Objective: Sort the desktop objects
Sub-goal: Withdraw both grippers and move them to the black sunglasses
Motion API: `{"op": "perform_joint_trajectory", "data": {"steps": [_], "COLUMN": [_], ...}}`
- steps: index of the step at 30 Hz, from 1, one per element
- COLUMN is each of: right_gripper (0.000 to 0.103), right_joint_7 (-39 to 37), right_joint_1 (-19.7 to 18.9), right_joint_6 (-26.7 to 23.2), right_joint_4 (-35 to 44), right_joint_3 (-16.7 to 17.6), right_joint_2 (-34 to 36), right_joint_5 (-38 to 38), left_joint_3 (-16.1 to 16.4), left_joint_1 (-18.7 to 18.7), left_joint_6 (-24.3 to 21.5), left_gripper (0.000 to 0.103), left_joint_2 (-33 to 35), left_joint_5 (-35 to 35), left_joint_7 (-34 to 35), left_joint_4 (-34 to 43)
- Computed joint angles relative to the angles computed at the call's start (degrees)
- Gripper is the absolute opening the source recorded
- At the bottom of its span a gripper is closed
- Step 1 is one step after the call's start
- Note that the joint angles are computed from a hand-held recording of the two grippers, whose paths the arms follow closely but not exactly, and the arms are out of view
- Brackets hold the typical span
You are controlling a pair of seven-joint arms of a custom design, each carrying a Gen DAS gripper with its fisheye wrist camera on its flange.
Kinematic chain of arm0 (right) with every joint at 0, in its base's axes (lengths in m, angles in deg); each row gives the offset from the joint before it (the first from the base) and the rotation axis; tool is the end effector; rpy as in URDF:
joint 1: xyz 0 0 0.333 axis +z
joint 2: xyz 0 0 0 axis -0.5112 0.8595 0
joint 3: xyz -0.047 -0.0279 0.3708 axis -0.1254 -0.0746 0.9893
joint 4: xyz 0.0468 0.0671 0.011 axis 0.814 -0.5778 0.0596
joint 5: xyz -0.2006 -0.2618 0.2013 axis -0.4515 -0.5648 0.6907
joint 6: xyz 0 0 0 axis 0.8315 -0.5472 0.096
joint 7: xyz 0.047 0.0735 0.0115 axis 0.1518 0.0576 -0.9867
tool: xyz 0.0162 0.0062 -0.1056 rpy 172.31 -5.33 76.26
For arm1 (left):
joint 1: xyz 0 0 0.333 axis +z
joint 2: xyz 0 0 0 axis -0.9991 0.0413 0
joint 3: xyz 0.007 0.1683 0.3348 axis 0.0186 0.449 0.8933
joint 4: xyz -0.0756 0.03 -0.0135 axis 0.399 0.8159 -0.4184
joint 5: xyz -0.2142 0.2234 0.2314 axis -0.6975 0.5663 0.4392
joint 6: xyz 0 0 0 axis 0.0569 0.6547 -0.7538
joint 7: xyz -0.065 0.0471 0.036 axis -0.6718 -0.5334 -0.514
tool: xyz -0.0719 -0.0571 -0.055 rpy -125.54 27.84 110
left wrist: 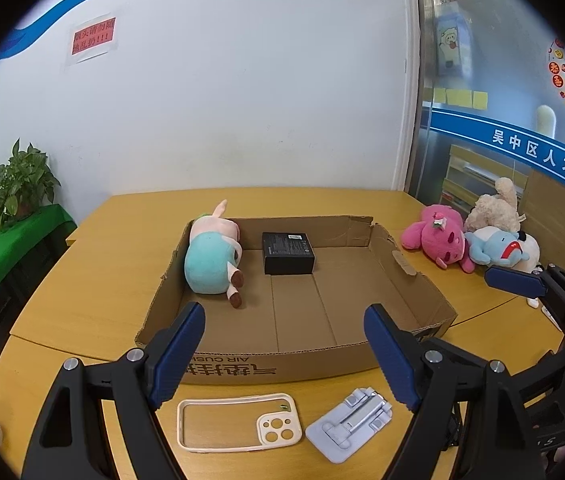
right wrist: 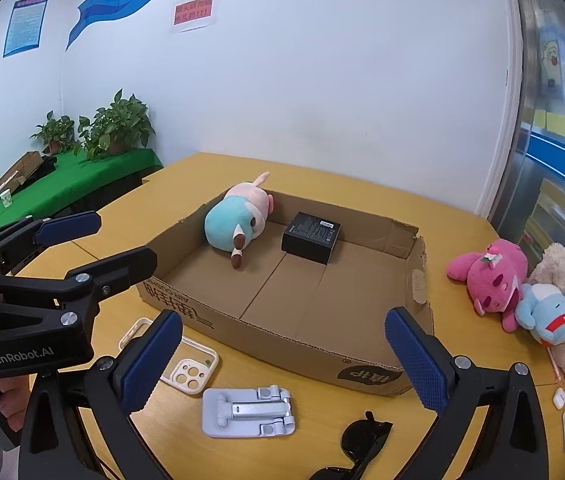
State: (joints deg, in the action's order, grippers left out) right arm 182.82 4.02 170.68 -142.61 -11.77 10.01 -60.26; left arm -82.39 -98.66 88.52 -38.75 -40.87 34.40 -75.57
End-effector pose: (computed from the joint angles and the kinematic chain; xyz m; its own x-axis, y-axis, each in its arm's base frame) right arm 0.4274 0.4324 0.6355 0.0199 -0.9968 0.0770 -0.5701 -0.0746 -0.8182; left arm 0.4713 -0.2155 0.6579 -0.3841 -0.9222 0.0445 -0.4676 0.1527 -0.8706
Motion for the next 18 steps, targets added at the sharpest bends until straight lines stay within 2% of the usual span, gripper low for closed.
{"op": "perform_joint_trajectory", "data": {"steps": [2,5,12,18], "right_gripper": [0.103,0.103,0.103,0.103], "right_joint_7": [0.63,1.19,3.13,5.04], "right_joint_1": [0.1,-0.19,-2.08,-4.19], "right_joint_6": [-0.82,0.29,7.06,5.38], "right_joint_4": [0.06,-0.88,-5.95,-12.52], "right_joint_3": [0.03,-0.24,-0.6,0.09], "right_joint_2": [0.19,-0.18,-3.13,-6.96], "right_joint_5": [-0.53,-0.54,0.68,4.43], "left_joint_3": [-0.58,0.33,-0.07,0.16], "left_joint_1": [0.76,-0.45,-0.49,-1.5], "left_joint_6": [-0.39,-0.94,-1.46,-5.41], "left_gripper": [0.082,0.082,0.082,0.082], "left_joint_2": [0.26,0.65,1.06,2.19], "left_joint_5": [0.87,-0.37,0.56,-0.21], "left_joint_7": [-0.89,-0.11,0.07,0.27], "left_joint_4": [0.23,0.5,0.09,0.17]}}
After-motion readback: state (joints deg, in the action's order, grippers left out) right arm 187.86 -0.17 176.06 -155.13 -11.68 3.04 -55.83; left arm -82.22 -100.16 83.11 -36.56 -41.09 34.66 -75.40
